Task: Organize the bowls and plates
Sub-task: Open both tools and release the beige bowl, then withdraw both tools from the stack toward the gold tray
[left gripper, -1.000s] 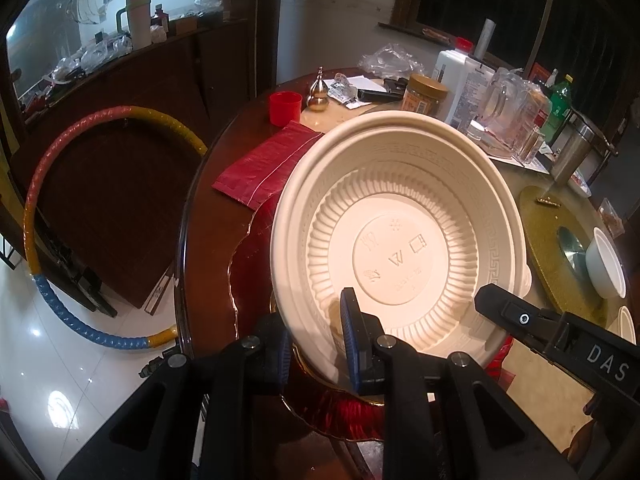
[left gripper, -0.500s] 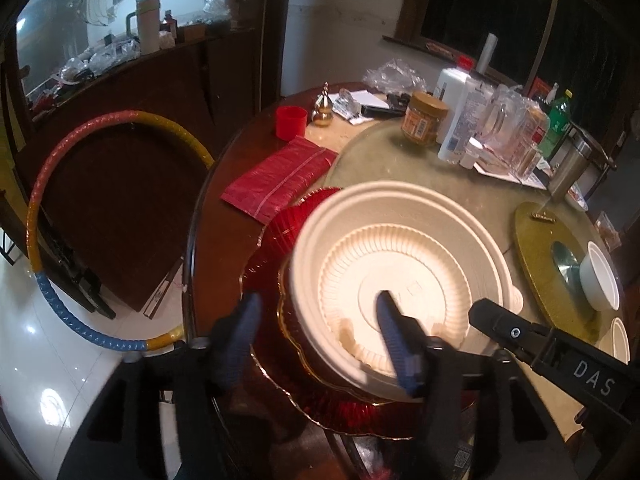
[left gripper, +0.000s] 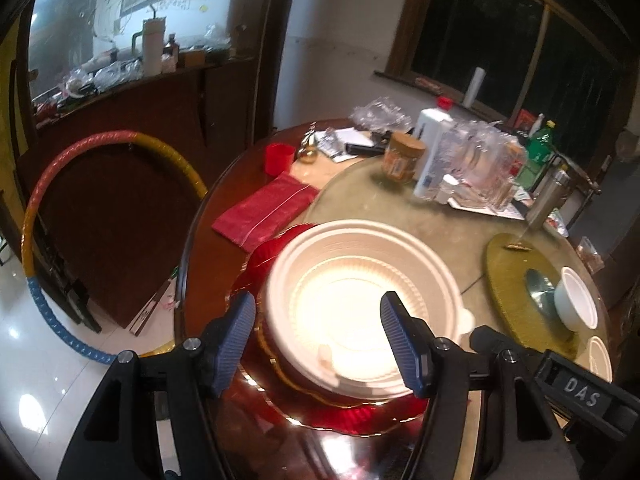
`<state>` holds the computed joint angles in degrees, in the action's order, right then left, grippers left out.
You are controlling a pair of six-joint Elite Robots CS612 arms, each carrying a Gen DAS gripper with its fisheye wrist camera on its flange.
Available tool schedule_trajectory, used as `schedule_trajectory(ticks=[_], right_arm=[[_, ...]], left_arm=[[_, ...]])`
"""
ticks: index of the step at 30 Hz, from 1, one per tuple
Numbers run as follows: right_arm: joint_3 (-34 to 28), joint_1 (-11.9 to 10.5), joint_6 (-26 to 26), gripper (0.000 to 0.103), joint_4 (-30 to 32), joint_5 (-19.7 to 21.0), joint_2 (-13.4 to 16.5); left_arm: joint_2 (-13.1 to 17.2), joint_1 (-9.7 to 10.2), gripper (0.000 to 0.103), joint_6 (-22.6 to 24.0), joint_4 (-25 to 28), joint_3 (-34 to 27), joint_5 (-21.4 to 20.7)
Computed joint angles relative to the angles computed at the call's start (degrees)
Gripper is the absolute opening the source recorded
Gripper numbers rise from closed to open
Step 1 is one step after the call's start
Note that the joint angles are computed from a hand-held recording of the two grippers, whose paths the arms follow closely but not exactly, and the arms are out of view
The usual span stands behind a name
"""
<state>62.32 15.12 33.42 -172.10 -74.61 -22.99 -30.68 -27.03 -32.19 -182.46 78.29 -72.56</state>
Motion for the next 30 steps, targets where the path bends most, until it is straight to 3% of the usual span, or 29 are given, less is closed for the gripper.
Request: schedule_trajectory(ticks=[1, 3, 4, 5, 8, 14, 20, 30], right_arm=[[0.41, 0.05, -0.07, 0.045, -0.44, -0.91, -0.25], [1.74, 0.47, -1.23, 0.056, -1.09, -5.06, -1.17], [2.36, 0.65, -1.95, 0.066, -1.33, -7.27, -1.56], [2.93, 0.85, -2.72, 0.068, -1.51, -9.40, -1.92], [5.58, 1.52, -4.78, 0.068, -2.58, -19.08, -3.38], [9.05, 1.46, -4.15, 0.068, -3.33, -31.00, -5.01], [11.48, 0.39, -2.11, 0.068, -2.56, -32.73, -6.24], [13.13, -0.89, -1.02, 0.068, -2.55, -32.22, -6.74]], left_arm=[[0.03, -0.03, 0.068, 0.19, -1.08, 0.03, -0.87], [0.19, -0.28, 0.074, 0.71, -2.86, -0.10, -1.79], [0.38, -0.51, 0.074, 1.60, -4.23, -0.22, -2.42], [0.52, -0.70, 0.076, 2.41, -5.01, -0.35, -2.95], [1.09, -1.30, 0.078, 4.61, -5.62, -1.18, -4.87], [2.31, -2.40, 0.078, 8.91, -2.81, -3.54, -8.61], [2.99, -3.51, 0.078, 13.27, -0.68, -5.28, -10.19], [4.20, -4.45, 0.080, 15.74, 4.56, -8.52, -9.98]])
